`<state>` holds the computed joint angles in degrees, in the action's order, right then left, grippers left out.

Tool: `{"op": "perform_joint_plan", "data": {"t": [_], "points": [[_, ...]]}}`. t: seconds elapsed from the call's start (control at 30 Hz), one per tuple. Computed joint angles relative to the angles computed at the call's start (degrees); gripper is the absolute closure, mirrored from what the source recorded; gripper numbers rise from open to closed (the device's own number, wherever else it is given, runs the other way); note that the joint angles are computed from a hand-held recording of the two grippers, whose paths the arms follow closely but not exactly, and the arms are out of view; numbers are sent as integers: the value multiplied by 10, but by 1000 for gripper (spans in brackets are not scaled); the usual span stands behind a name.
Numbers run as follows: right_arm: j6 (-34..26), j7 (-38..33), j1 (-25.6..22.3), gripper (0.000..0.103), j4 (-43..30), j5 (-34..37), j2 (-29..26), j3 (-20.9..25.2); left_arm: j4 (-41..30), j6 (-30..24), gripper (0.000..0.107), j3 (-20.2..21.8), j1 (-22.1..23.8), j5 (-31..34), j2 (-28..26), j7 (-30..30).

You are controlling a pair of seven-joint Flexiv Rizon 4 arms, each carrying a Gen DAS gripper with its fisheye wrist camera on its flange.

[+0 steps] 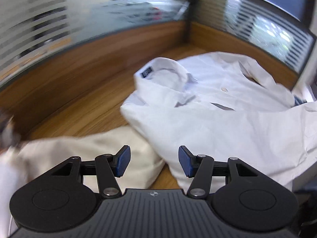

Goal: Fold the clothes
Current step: 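Grasp the sleeve cuff with the right gripper and lift it up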

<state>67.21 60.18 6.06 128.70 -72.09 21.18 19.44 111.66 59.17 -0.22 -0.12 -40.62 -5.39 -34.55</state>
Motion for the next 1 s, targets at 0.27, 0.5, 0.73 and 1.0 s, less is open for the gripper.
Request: {"op": "perform_joint_plan", "data": {"t": [0.27, 0.5, 0.73, 1.0], "points": [[-71, 3, 28, 98, -15, 30, -3, 29, -65, 18, 48, -26, 0, -52, -51, -7], [-102, -14, 56, 98, -38, 39, -22, 33, -269, -247, 59, -30, 38, 62, -142, -134], [-109, -34, 78, 98, -59, 39, -41, 25, -513, -508, 69, -20, 34, 217, -289, -233], [-149, -5, 95, 98, -74, 9, -50, 32, -649, -586, 85, -13, 42, 283, -382, -244]]}}
